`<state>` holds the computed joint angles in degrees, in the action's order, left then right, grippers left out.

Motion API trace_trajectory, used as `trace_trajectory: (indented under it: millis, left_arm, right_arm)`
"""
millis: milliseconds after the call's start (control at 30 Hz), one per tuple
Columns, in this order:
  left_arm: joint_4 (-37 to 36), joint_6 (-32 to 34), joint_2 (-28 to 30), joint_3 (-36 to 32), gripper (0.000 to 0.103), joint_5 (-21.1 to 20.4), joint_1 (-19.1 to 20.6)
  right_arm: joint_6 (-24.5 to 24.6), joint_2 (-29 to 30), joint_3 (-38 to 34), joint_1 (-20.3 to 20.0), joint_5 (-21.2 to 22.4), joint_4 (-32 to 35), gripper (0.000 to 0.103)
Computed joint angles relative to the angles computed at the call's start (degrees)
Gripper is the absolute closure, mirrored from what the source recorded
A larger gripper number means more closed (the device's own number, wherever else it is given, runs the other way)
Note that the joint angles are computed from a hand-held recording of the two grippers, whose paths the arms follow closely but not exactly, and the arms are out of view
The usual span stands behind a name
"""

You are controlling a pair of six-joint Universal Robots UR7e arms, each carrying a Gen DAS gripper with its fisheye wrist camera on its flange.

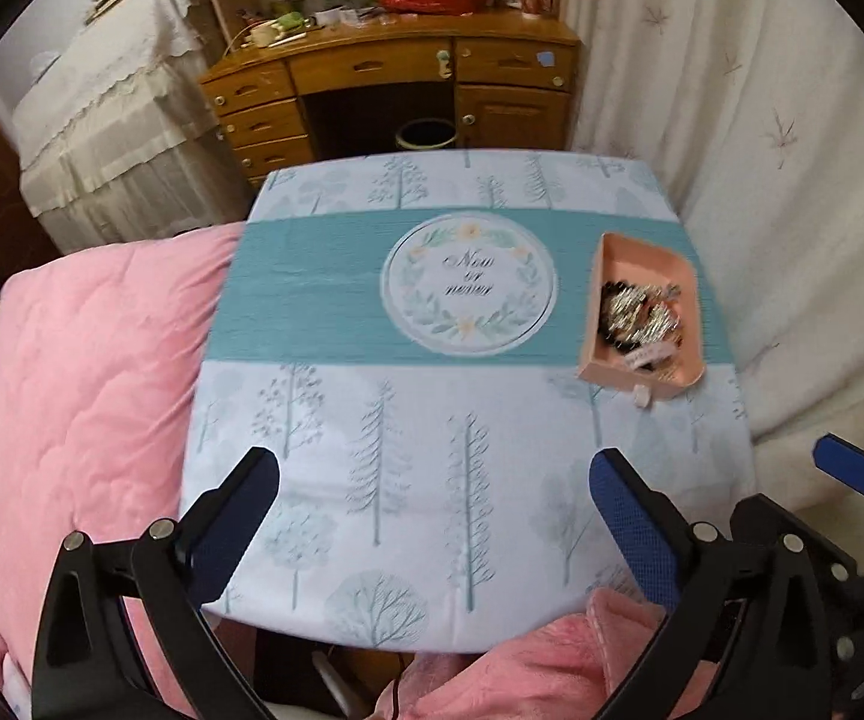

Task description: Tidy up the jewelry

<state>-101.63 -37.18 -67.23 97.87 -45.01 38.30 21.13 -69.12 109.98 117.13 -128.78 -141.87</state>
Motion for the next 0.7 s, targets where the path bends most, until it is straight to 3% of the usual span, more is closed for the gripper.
trace_trajectory:
  millis: [167, 367, 700]
  left_arm:
    - [-0.15, 0.23, -3.55, 3.78, 0.001, 0.75, -1.53]
    - [0.53, -1.77, -6.22, 5.72, 0.001, 0.55, -2.16]
    - [0.65, -2.40, -9.14, 8.20, 0.001, -0.66, -3.09]
  right_arm:
    - [5.74, -0.15, 1.92, 2.21, -2.46, -1.26, 0.000]
    - [7.77, 1.58, 1.49, 6.33, -8.41, -0.25, 0.000]
    - [11.19, 1.39, 2.37, 7.76, -9.10, 1.59, 0.000]
